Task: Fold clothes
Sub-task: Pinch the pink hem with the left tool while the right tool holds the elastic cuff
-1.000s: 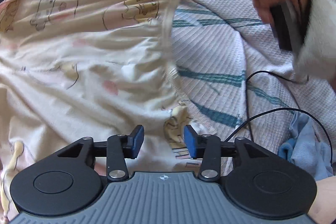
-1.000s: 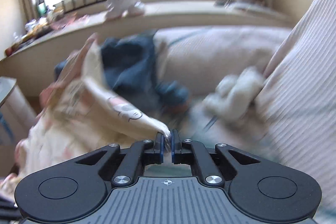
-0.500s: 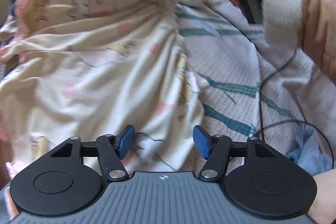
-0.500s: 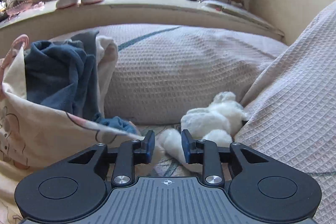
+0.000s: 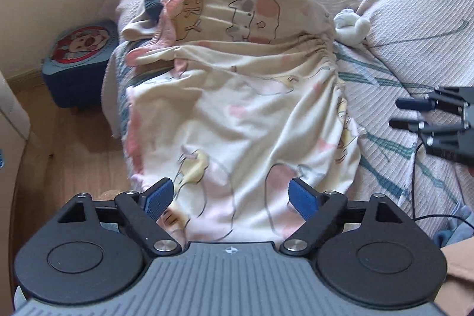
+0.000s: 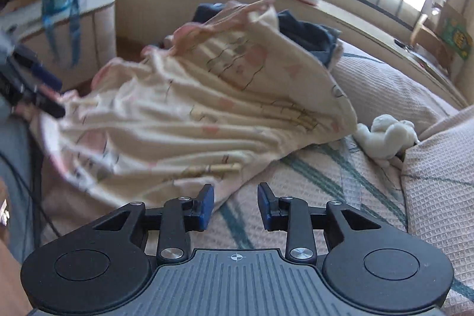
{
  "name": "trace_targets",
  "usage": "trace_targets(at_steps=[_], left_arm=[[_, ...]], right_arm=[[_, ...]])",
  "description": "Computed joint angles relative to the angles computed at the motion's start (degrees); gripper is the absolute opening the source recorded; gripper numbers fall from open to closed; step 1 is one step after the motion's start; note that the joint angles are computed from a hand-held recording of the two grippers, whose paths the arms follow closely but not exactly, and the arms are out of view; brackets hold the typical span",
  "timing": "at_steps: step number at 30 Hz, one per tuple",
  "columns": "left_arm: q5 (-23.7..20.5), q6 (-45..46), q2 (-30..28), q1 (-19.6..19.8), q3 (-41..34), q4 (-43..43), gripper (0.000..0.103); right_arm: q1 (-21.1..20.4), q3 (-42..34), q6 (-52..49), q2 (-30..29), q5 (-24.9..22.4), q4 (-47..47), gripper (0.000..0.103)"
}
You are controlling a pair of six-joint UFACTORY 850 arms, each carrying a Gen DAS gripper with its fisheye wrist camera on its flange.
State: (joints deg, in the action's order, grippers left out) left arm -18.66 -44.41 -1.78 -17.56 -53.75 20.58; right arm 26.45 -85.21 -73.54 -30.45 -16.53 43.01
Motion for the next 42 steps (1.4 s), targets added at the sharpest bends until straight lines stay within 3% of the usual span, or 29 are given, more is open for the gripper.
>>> trace_targets(at_steps=[4,10,17,18,19,20,21,23,25,27,30,32,35,38,42], left_arm=[[-2.69,-8.88,2.6,-1.67,2.58,7.62,0.088],[-6.03,-11.95,4.68,-3.69,5.07,11.66,0.092],[-11.2,-10.29,2.57,-6.18,4.36,21.68,0.091],[-10.42,-9.77,2.45,-6.03,4.46,22.23,0.091],[-9.29,-7.67,2.17,-5.59,4.4,20.69,0.088],[-8.17,-5.15,1.85,-5.11,4.29,18.67,0.076],[-7.51,-1.91,1.39,-4.56,3.98,15.21,0.049],[-5.92,6.26,1.13,-2.74,3.71,4.92,0.022],[-4.89,9.49,2.1,-1.0,4.08,-1.69,0.011],[-3.88,16.69,3.59,1.3,4.48,-11.31,0.011],[-5.54,27.47,5.94,3.12,3.84,-20.83,0.004],[-7.64,35.3,7.74,4.27,3.36,-28.65,0.003],[-12.37,38.4,10.73,3.4,3.15,-28.37,0.003],[-15.97,37.51,11.95,2.05,3.88,-24.57,0.003],[-11.45,35.82,12.38,2.82,6.39,-26.03,0.01]], right_arm=[[1.86,2.39,-6.18,0.15,3.91,-3.36,0.031],[4.4,1.25,-2.07,-2.94,8.21,-23.47,0.031],[5.04,-0.05,-14.5,-5.2,9.1,-22.41,0.029],[5.1,-0.39,-15.28,-5.44,8.73,-22.57,0.023],[5.05,-0.82,-14.97,-5.74,8.01,-22.97,0.016],[5.0,-1.26,-14.56,-6.05,7.28,-23.44,0.013],[4.96,-1.63,-14.37,-6.31,6.66,-23.69,0.011],[4.77,-1.24,-16.62,-5.92,6.77,-21.05,0.009],[4.15,-0.76,-21.94,-4.69,5.85,-13.79,0.007],[3.13,-0.44,-25.5,-2.82,2.75,-9.28,0.007],[2.13,0.23,-19.39,0.38,-1.6,-17.67,0.007],[1.04,0.12,-15.93,2.65,-8.07,-21.19,0.007],[-0.61,0.51,-12.95,6.09,-17.19,-23.23,0.007],[-1.09,4.54,-9.3,9.96,-18.74,-26.79,0.007],[-1.01,9.63,-5.02,11.76,-16.35,-26.82,0.008]])
